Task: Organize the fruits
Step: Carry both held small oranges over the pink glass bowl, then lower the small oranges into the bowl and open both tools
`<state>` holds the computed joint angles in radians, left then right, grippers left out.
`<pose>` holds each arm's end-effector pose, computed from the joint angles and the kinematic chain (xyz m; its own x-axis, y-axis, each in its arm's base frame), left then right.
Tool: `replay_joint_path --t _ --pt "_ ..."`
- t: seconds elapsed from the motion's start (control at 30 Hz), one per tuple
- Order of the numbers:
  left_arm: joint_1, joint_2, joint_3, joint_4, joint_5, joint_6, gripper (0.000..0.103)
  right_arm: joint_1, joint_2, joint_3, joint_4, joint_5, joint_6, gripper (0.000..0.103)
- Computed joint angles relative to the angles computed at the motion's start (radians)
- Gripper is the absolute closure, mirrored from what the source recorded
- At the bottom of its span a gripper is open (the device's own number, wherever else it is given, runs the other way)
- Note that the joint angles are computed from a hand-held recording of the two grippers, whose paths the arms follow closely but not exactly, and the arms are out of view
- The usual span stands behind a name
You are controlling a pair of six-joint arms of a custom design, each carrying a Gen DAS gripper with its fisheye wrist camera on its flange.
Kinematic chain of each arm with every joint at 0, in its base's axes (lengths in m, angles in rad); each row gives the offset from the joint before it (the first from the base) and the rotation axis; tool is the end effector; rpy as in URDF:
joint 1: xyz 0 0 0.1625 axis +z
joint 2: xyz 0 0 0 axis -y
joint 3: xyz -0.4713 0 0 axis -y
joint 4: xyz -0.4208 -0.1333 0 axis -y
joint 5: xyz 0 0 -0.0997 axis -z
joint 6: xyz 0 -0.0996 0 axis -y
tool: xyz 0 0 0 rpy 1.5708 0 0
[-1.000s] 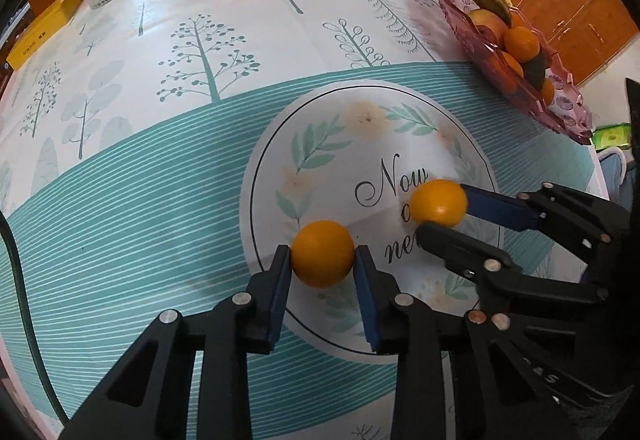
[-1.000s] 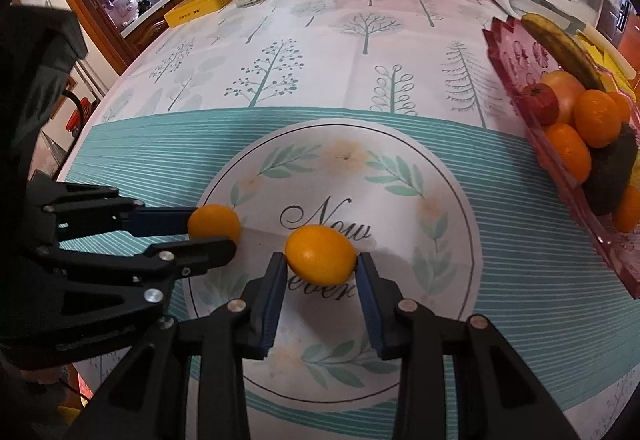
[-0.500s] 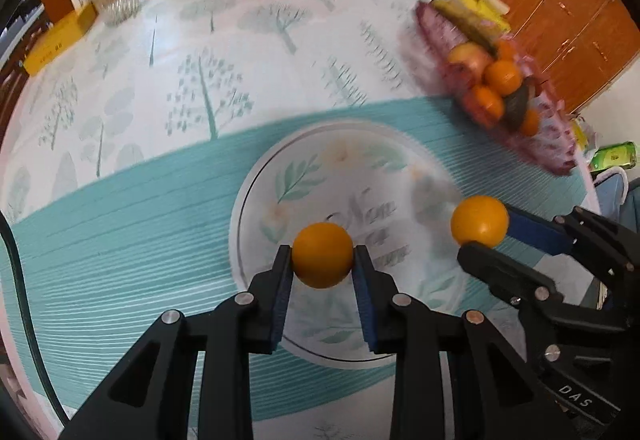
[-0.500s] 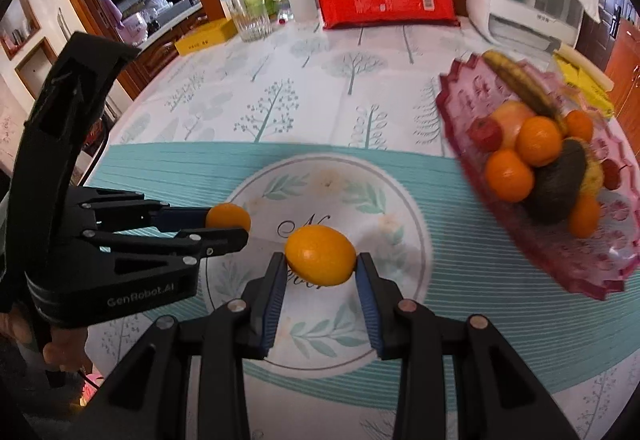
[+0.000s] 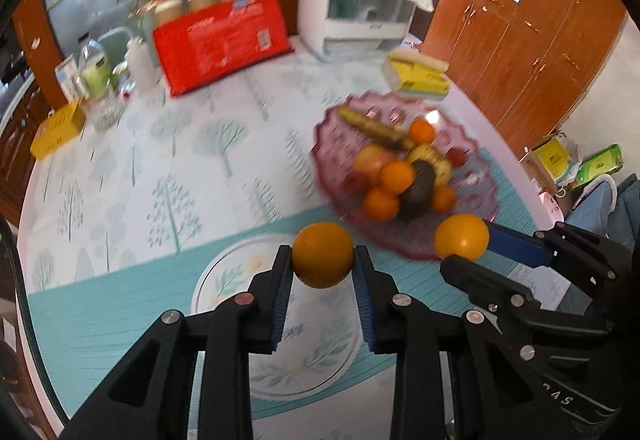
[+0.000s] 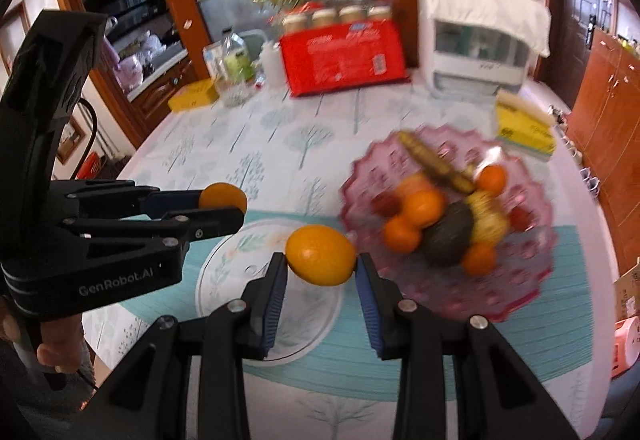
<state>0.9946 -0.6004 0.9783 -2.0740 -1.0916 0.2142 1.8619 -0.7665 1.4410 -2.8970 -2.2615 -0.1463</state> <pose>-0.3346 -0.8439 0.1983 -0.6429 0.6021 -0.4736 0.6931 0.7205 -0.0249 0.2948 -0.7405 0.2260 -0.8069 0.0363 0.5895 -0.3496 0.7752 -0.5262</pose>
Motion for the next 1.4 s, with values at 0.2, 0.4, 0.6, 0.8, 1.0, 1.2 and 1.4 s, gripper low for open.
replay_joint_path --t 0.2,0.4,0.6,0.8,1.0,1.2,1.4 --pt "-0.044 0.079 -0.085 0.007 0.006 -0.022 0.075 -0.019 -0.056 -0.002 -0.025 -0.026 -0.054 0.067" --pt "-0.066 0.174 -0.187 0.043 0.015 -0.069 0.075 -0.070 -0.087 -0.028 0.004 -0.028 -0.073 0.067" --pt "-0.072 0.279 -0.311 0.099 0.038 -0.128 0.075 -0.130 -0.093 -0.069 0.048 -0.023 -0.089 0.067" --pt "-0.067 0.376 -0.441 0.165 0.065 -0.191 0.075 -0.181 -0.087 -0.112 0.100 -0.007 -0.090 0.067" --pt "-0.061 0.437 -0.523 0.228 0.075 -0.228 0.075 -0.218 -0.073 -0.135 0.165 0.012 -0.080 0.067" --pt "-0.063 0.439 -0.499 0.247 0.077 -0.237 0.075 -0.239 -0.058 -0.155 0.208 0.018 -0.070 0.067" --pt "-0.070 0.419 -0.442 0.239 0.080 -0.246 0.074 -0.249 -0.044 -0.178 0.235 0.019 -0.082 0.067"
